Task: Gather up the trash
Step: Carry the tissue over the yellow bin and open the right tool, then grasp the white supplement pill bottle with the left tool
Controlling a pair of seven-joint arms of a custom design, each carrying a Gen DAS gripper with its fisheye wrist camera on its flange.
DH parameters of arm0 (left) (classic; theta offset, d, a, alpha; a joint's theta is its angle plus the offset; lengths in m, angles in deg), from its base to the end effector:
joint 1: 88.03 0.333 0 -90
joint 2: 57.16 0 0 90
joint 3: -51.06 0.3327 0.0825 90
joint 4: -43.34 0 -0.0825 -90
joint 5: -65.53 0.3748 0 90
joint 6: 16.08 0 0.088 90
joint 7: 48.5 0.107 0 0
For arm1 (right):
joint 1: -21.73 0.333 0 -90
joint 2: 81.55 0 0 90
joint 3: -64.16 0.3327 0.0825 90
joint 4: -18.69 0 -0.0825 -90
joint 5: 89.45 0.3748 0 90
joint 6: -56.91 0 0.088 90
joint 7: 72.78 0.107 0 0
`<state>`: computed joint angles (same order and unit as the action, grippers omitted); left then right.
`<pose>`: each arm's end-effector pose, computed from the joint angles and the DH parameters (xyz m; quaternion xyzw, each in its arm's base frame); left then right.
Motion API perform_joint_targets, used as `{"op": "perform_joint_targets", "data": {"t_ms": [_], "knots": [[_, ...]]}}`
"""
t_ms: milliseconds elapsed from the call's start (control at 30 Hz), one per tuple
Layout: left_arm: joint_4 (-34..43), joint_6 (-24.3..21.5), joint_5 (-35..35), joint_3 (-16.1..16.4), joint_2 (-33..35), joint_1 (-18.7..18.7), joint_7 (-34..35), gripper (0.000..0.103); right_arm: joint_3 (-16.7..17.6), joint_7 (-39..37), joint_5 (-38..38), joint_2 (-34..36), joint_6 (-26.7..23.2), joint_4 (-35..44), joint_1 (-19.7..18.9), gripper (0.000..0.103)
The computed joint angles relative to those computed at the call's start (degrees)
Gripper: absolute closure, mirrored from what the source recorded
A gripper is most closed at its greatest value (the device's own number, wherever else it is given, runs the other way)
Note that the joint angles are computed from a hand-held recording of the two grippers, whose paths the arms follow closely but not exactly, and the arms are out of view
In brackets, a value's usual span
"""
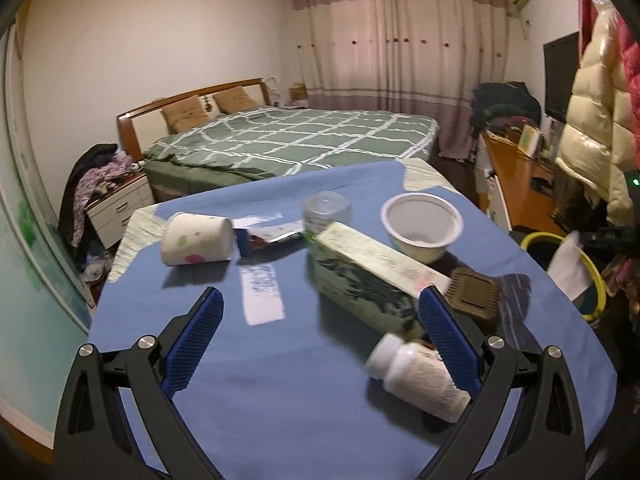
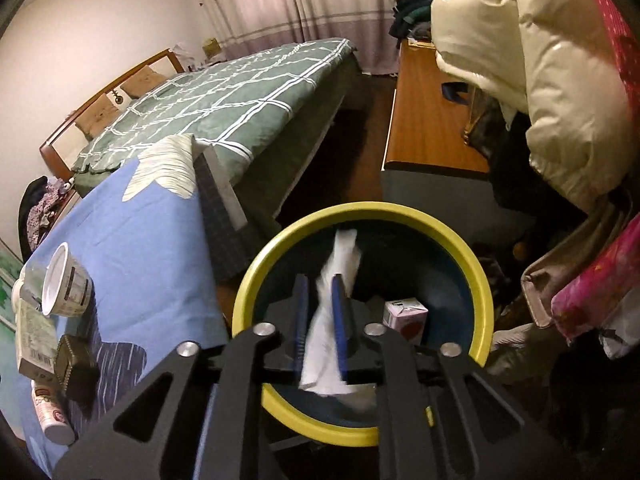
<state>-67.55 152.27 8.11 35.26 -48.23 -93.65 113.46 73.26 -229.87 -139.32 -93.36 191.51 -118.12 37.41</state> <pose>0.6021 -0.1678 0.5044 -0.3735 0.8031 -0.4014 0.2331 0.4349 0.1907 0.4406 -0.2846 0.8943 -0.2812 0.2006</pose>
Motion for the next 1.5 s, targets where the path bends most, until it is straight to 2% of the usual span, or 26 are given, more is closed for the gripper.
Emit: {"op": "perform_joint_targets", "data": {"t_ms": [33,267,433,533,933,1033,1167,1233,1267,1500], "knots": [[-0.2,-0.4,0.0,-0.1,-0.2,0.0,0.2,0.006,0.1,0.3,-0.1,-0.1,0.0,-0.1,0.0,0.083],[-1.7,-4.0,-0.1,0.5,-1.8,-0.6,1.3,0.006,0.4,2.0,-1.3,-1.1,0.4,-1.1,0.0,0.082],[-2.1,-13.8,0.5,1.7,-2.5,-0.5,3.4,0.005,0.5,2.6,-2.1,-1.3,1.4,-1.3,-0.1,0.082],[-2.1,-17.4,2.1,2.2,-2.3,-0.8,3.9,0.005,0.5,2.6,-2.5,-1.3,1.9,-1.3,-0.2,0.082],[2.6,-21.8,12.0,2.2,3.9,-1.0,0.5,0.005,0.5,3.3,-3.5,-1.3,3.6,-1.8,-0.5,0.081],[4.5,-24.1,14.3,2.0,5.6,-0.3,-0.7,0.005,0.4,3.1,-3.5,-1.0,4.1,-1.6,-0.6,0.081],[6.1,-26.3,15.8,1.7,7.0,0.6,-1.8,0.005,0.3,2.8,-3.6,-0.5,4.8,-1.2,-0.6,0.081],[6.4,-26.9,16.1,1.4,7.2,0.8,-1.7,0.008,0.3,2.8,-3.7,-0.4,5.0,-1.2,-0.6,0.081],[6.7,-27.8,16.2,1.4,7.4,1.0,-1.7,0.013,0.3,2.8,-3.8,-0.3,5.1,-1.2,-0.6,0.081],[5.3,-28.4,15.7,1.1,6.1,1.2,-1.0,0.013,0.5,3.8,-4.8,-0.8,5.7,-1.5,-0.5,0.081]]}}
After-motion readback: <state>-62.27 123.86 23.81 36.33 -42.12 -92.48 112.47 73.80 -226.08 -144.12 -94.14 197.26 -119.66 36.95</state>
